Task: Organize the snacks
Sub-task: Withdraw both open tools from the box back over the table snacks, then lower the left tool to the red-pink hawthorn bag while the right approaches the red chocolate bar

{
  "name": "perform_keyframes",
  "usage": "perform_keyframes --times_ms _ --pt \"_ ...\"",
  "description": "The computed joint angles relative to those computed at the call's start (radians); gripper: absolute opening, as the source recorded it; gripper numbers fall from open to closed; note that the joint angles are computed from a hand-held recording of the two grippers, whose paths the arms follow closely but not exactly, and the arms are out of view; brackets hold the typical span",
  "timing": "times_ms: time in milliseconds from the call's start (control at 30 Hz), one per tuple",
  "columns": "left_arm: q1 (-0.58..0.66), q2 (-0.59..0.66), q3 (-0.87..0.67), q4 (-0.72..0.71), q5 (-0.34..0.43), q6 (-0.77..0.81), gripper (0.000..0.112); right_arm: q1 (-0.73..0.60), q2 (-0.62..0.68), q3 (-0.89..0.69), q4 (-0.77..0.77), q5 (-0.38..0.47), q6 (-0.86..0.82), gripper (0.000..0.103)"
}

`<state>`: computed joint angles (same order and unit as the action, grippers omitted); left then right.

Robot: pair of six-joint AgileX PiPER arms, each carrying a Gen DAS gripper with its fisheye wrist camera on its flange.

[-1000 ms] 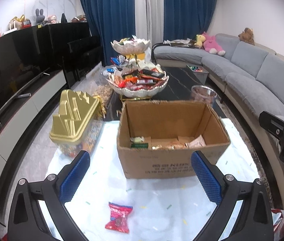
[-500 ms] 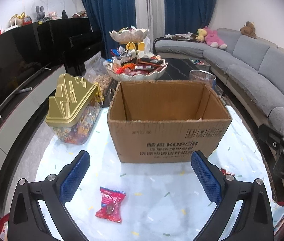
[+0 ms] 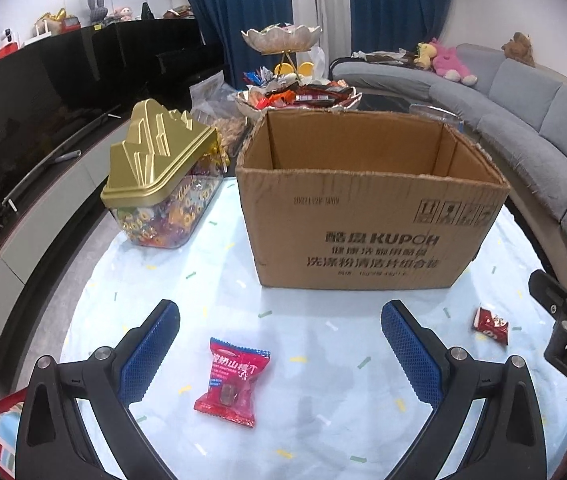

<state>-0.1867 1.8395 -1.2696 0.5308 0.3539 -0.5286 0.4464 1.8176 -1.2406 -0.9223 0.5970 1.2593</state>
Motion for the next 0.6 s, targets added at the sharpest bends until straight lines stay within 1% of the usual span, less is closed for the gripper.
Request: perform_keyframes --times_ms 33,200,367,467,600 --pt "-0.004 0.005 0.006 0.027 -0.004 -0.03 0.102 -0.003 0.006 0.006 -0.006 -0.007 0.01 0.09" --pt "-0.016 0.037 0.007 0.065 -0.005 -0.073 0.102 -0.017 0.04 0.03 -0.053 -0.038 0.06 0.09" --pt "-0.029 0.068 0.019 0.158 -0.013 -0.179 0.102 -0.039 0.083 0.038 -0.068 -0.08 0.085 0.09" --pt "-0.034 0.086 0.033 0.259 -0.016 -0.291 0.102 -0.046 0.114 0.036 -0.082 -0.101 0.107 0.09" --pt "-0.041 0.116 0.044 0.405 0.01 -0.454 0.102 -0.046 0.157 0.017 -0.109 -0.095 0.143 0.09"
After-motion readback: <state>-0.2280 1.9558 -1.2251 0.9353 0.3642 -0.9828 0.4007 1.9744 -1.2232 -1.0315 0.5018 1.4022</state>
